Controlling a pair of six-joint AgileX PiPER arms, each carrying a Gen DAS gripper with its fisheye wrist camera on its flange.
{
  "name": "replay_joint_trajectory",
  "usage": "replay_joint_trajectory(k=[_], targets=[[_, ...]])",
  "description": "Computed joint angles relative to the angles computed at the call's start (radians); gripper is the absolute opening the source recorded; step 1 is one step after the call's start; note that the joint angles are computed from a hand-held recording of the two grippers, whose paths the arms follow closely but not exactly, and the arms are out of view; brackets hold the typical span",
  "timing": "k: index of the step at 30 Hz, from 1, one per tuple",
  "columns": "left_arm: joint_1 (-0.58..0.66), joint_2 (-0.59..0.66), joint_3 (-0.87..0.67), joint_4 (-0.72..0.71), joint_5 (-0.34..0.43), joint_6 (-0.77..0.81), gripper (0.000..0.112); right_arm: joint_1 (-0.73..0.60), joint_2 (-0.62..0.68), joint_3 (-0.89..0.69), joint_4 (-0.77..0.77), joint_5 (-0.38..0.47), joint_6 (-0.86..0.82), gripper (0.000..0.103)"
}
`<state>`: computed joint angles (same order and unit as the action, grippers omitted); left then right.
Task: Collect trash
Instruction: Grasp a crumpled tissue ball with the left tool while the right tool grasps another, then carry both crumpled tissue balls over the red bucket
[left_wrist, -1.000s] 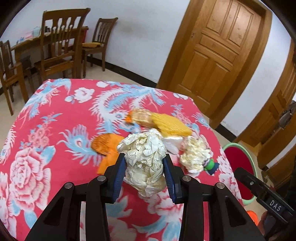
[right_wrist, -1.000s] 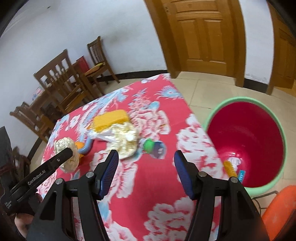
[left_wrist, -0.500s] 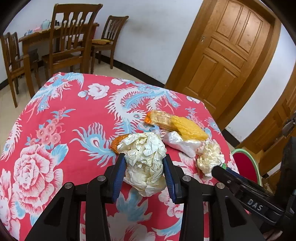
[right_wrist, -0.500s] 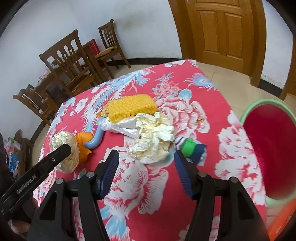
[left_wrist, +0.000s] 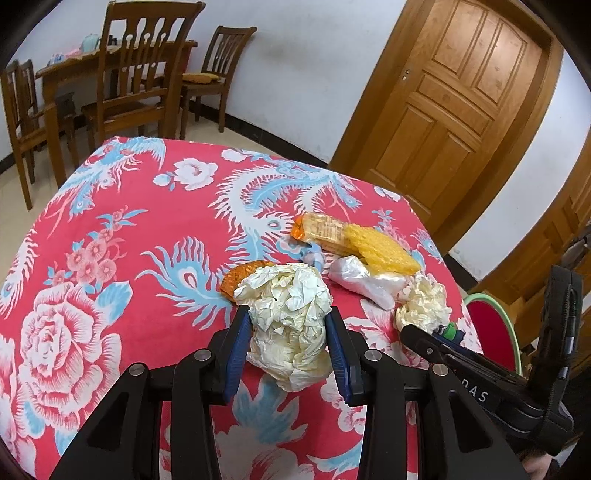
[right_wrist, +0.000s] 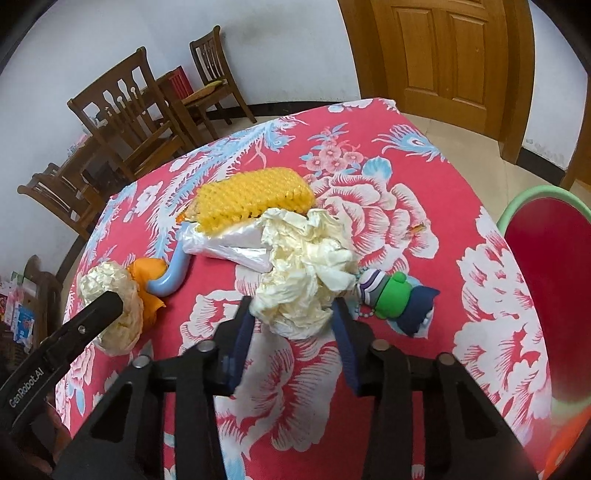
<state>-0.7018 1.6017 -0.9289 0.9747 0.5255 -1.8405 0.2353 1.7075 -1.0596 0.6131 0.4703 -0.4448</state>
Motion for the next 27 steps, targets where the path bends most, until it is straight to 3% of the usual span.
replay_joint_trajectory(k=[6, 27], targets=[[-0.036, -0.017, -0.009, 0.004, 0.036, -0.001, 0.041, -0.01, -0.047, 0.037, 0.062, -0.004, -0.078, 0.024], [-0.188, -0.016, -0.144, -0.016, 0.173, 0.073, 0.041, -0.193, -0.388, 0.219, 0.287, 0.138, -0.324, 0.023]])
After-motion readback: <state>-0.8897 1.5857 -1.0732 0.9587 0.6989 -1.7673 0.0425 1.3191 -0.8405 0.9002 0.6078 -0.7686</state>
